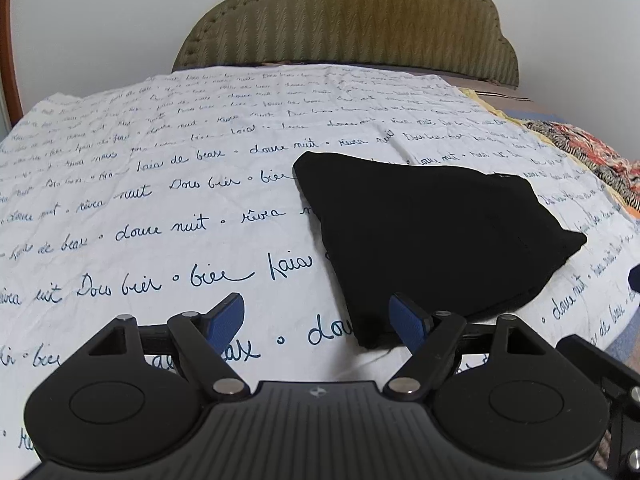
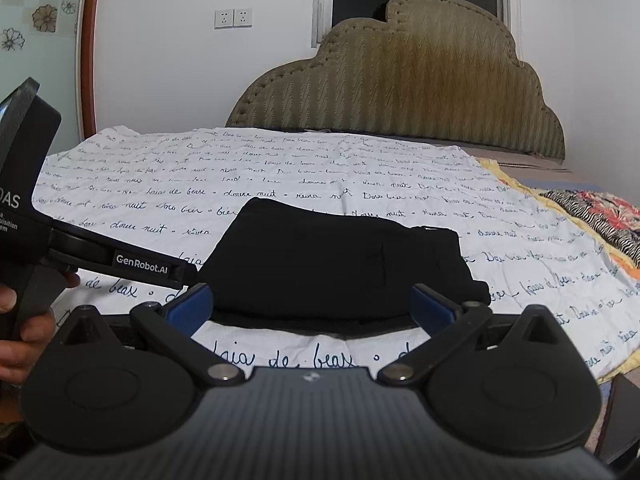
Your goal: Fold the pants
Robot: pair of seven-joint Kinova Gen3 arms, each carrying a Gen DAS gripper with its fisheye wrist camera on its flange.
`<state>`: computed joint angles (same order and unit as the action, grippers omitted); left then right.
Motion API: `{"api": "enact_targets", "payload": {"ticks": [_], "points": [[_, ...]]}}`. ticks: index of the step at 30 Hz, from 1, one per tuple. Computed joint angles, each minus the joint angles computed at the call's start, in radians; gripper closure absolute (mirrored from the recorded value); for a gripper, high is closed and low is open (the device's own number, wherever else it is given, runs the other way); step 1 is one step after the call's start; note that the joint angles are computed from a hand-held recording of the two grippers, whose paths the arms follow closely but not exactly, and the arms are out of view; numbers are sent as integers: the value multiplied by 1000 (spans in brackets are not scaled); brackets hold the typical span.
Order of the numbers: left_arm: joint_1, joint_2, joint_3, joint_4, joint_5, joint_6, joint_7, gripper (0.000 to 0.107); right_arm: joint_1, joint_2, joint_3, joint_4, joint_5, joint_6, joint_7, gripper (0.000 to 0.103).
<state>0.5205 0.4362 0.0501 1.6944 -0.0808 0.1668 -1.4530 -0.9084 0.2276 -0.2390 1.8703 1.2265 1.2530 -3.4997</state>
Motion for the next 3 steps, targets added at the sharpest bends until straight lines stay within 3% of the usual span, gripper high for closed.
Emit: {"api": "enact_targets", "payload": {"ticks": [3], "points": [[36,-6,-40,16,-15,-21,8,28,-7,5,-2,-6,-5,16,3,0]]}}
